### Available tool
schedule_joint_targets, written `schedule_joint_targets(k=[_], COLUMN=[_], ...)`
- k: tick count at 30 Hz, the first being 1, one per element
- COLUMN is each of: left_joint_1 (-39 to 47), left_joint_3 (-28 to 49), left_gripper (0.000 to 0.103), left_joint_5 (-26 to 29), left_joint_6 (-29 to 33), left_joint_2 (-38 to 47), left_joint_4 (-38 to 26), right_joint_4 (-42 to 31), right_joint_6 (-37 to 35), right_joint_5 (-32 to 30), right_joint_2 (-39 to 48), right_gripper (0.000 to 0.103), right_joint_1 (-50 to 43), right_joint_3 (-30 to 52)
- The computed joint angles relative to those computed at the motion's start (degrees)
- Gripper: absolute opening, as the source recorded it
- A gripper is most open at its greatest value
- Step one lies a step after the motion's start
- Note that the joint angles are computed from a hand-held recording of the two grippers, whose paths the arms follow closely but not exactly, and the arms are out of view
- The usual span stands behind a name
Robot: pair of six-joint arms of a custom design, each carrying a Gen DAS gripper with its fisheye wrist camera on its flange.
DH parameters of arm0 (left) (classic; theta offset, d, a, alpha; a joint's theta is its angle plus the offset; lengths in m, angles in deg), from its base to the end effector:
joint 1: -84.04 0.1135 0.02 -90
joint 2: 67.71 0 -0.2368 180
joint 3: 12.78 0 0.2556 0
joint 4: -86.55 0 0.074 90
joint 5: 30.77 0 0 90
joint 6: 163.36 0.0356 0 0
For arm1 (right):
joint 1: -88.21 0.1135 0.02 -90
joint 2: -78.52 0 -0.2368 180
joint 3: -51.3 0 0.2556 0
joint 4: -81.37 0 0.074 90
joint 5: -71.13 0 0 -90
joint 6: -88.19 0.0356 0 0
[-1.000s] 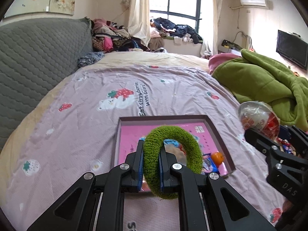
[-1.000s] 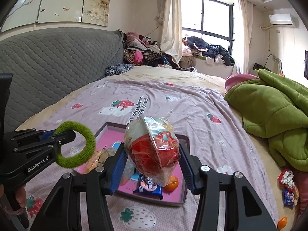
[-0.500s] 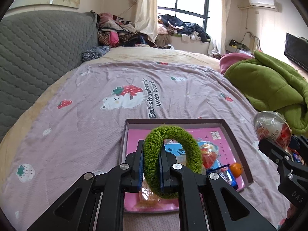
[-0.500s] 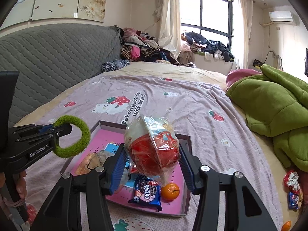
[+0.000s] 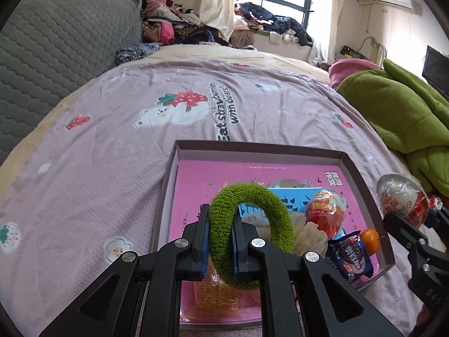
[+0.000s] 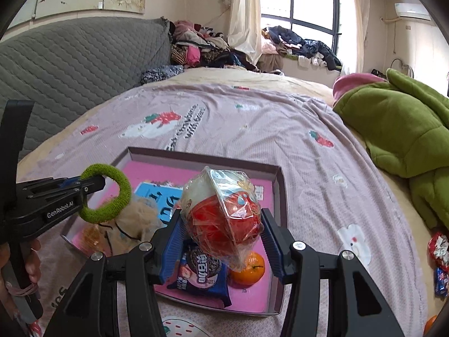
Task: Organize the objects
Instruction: 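Carry the green ring over the tray with the left tool while the right tool carries the egg toy, then release the green ring into the tray with the left tool while the right tool drops the egg toy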
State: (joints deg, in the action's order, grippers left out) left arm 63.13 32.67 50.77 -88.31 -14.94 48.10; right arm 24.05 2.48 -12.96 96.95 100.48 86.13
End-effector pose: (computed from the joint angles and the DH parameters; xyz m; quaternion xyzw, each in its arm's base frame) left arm 0.1947 -0.0688 0.1912 0.0203 0.9241 -0.0506 0.3782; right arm 0.1212 0.0226 0.1889 -0.0419 0.9077 0.0133 0.4172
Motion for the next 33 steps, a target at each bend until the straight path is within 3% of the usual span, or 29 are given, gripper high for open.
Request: schedule_joint_targets(k=[12,33], left_joint_1=[-2.3,-3.1], left_joint_3=[-1.1,-1.8], left_gripper=[0.012,0.014], left_joint_5=[-1.8,-3.6], left_joint_6=[-0.7,-0.2], left_joint_2=[5.6,9.8], left_joint_4=[5.6,9.3], right_joint_4=[7.2,16.8], right_joint_6=[-0.9,0.3], right_joint_5=[-2.0,3.3], right_joint_2=[5.4,16.3], right_gripper=[0.053,0.053], right_joint_1=[-3.3,1.1], right_joint_3=[-4.7,-6.1])
